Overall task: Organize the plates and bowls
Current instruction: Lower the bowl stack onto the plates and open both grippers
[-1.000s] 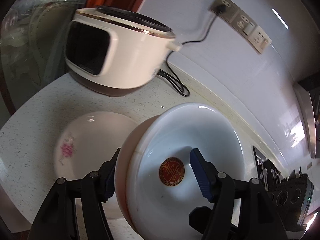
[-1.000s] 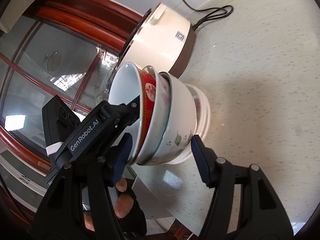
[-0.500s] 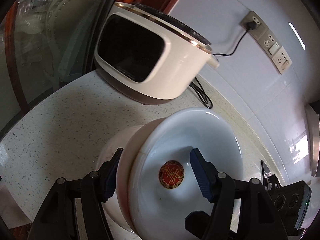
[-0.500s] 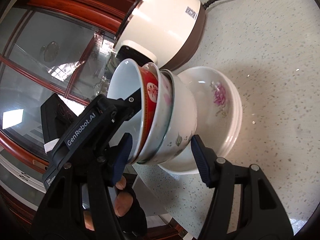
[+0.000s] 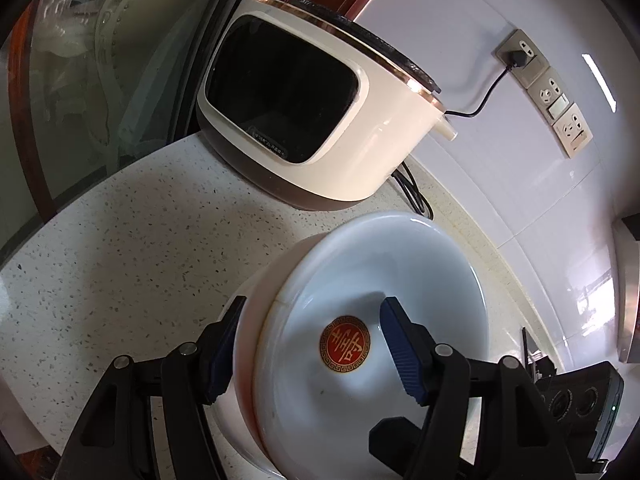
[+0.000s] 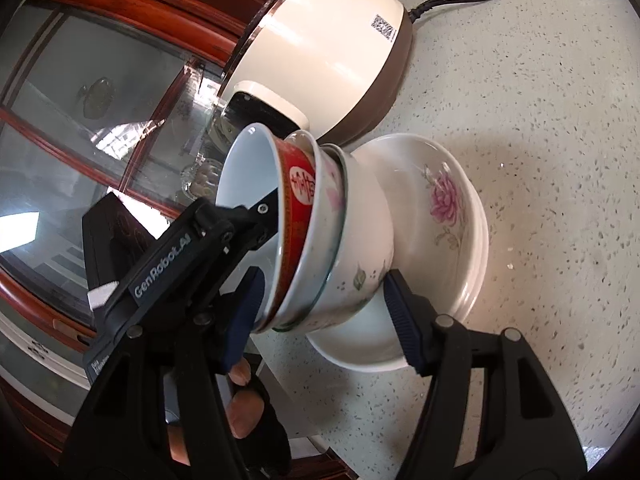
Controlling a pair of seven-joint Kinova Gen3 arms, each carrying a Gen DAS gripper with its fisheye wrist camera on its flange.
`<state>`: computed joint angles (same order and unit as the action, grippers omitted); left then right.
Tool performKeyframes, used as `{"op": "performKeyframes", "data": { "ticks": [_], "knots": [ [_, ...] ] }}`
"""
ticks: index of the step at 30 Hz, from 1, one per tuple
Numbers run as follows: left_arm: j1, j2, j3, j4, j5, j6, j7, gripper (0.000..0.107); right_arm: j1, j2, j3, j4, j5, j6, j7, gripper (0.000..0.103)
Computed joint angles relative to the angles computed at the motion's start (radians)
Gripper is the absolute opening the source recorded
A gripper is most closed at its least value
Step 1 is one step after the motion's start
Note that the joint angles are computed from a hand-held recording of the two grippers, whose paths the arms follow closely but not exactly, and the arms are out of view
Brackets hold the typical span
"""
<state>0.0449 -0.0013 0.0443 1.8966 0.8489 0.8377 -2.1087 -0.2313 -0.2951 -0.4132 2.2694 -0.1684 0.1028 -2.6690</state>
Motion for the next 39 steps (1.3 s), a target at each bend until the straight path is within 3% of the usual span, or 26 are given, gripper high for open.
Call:
{"op": "performKeyframes", "data": {
  "ticks": [2,5,9,12,16,20,24,27,32,39],
  "knots": [
    [-0.012,-0.003,-0.012,0.006,0.025,0.017,-0.037,0.066,0.008,-0.003,-0.002,-0.005,0.002,0.009,0.011,0.068],
    [-0.013,-0.014,-0.012,0.020,0.043,-0.007,-0.064,0.068,0.094,-0.026,-0.068,-0.018,0.009,0.045,0.000,0.070],
    [-0.010,-0.032,-0.015,0.037,0.046,-0.048,-0.070,0.079,0.270,-0.136,-0.202,0.001,0.073,0.064,-0.114,0.086],
    [-0.007,-0.053,-0.023,0.056,0.050,-0.083,-0.083,0.084,0.385,-0.213,-0.276,-0.010,0.084,0.124,-0.141,0.087],
    [0.001,-0.063,-0.029,0.057,0.029,-0.098,-0.068,0.087,0.414,-0.279,-0.288,-0.001,0.071,0.146,-0.145,0.087],
    [0.017,-0.084,-0.036,0.081,0.054,-0.124,-0.100,0.090,0.491,-0.346,-0.358,-0.047,0.111,0.255,-0.141,0.087],
    [0.036,-0.134,-0.054,0.139,0.127,-0.185,-0.186,0.103,0.544,-0.431,-0.406,-0.072,0.138,0.350,-0.128,0.088],
    [0.053,-0.167,-0.066,0.168,0.126,-0.209,-0.218,0.103,0.587,-0.500,-0.452,-0.095,0.146,0.429,-0.108,0.089],
    [0.114,-0.254,-0.071,0.255,0.120,-0.337,-0.275,0.103,0.632,-0.606,-0.504,-0.112,0.112,0.532,-0.072,0.090],
    [0.279,-0.400,-0.141,0.414,0.189,-0.542,-0.401,0.103,0.701,-0.785,-0.567,-0.170,0.070,0.704,-0.008,0.095]
  ]
}}
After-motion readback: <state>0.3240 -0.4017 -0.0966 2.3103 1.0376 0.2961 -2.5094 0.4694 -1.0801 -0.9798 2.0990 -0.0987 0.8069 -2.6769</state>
